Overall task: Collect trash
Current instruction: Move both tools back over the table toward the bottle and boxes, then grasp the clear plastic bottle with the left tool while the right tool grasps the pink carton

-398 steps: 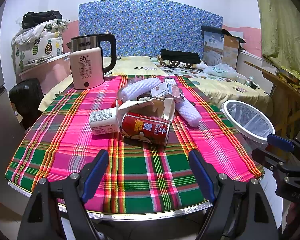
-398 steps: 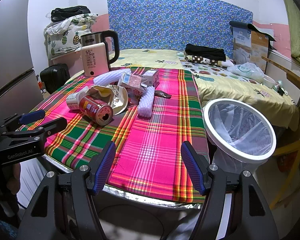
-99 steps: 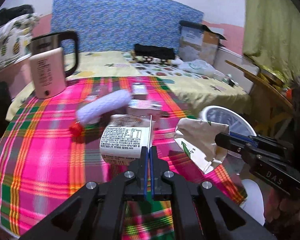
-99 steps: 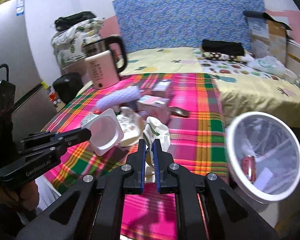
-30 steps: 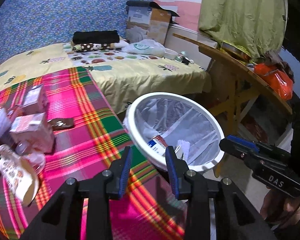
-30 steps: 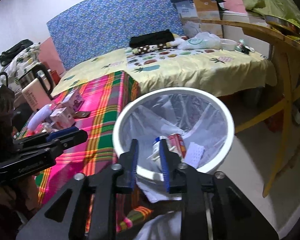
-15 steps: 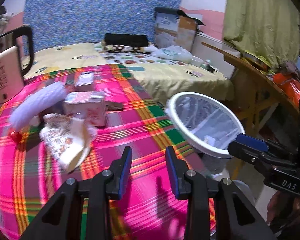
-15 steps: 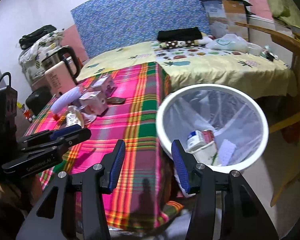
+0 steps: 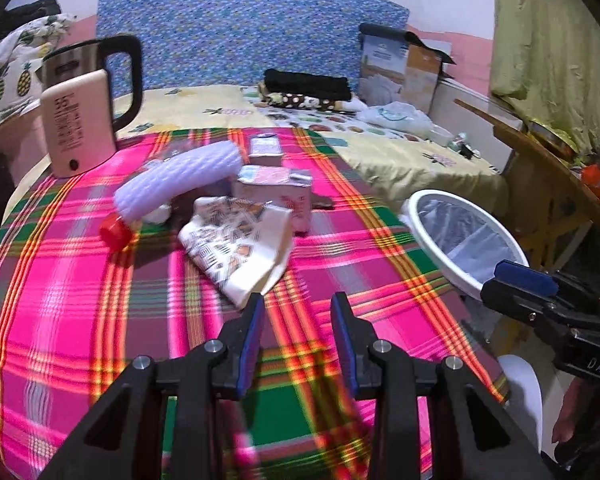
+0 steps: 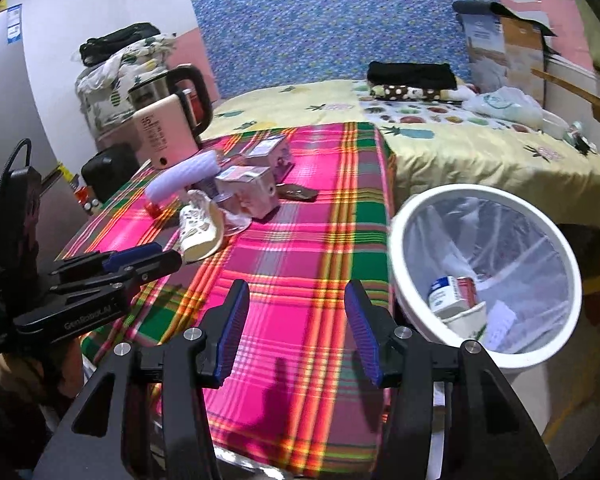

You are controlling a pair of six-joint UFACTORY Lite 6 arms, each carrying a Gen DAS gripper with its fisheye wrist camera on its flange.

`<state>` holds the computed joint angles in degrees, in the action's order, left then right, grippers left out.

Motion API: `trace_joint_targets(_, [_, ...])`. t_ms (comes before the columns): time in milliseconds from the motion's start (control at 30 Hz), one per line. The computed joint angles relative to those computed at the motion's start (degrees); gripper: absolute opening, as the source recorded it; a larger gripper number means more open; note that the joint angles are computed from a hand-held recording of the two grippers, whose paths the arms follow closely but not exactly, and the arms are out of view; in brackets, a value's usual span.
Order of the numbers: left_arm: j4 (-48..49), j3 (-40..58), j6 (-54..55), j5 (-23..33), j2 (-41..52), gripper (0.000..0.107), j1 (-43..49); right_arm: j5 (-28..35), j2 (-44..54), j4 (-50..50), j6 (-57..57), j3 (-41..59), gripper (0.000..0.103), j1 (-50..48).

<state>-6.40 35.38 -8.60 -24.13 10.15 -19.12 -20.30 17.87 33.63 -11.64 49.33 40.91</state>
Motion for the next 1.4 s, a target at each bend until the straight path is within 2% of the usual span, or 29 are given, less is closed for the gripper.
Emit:
trace_joint_targets(367, [9.79,-2.67,-6.66,1.59,-3.22,0.036,7.29,2.44,3.09,-3.27,0.58,5.49,0.051,0.50])
trace_joint_targets(700, [13.17,0.68,-5.83,2.01,-1.98,0.036,15.54,5.44,6.88,-5.89,0.13,12.09,0.051,-0.27])
trace_joint_targets(767, [14.30,2.17,-6.08,2.18,-0.86,0.038,17.83,6.10,8.02,-6.34,0.14,13.80,0.051,-0.58])
trace_joint_targets(900, [16.90,5.18,-7.24,1.97,2.04,0.050,21.51,6.43,10.10,-8.95,2.34,16.57,0.051,-1.10])
trace_joint_targets(1133, [20.85,12.01,-9.17,3.30,9.30,0.053,23.86,8.33,14.83,-14.66,6.51,22.64,0.051,-2.47])
trace_joint_targets(1400, [26.81,19.52,-12.69,5.50,16.57,0.056,24.15,13.76,21.96,-18.92,6.97,33.09,0.055,-3.80])
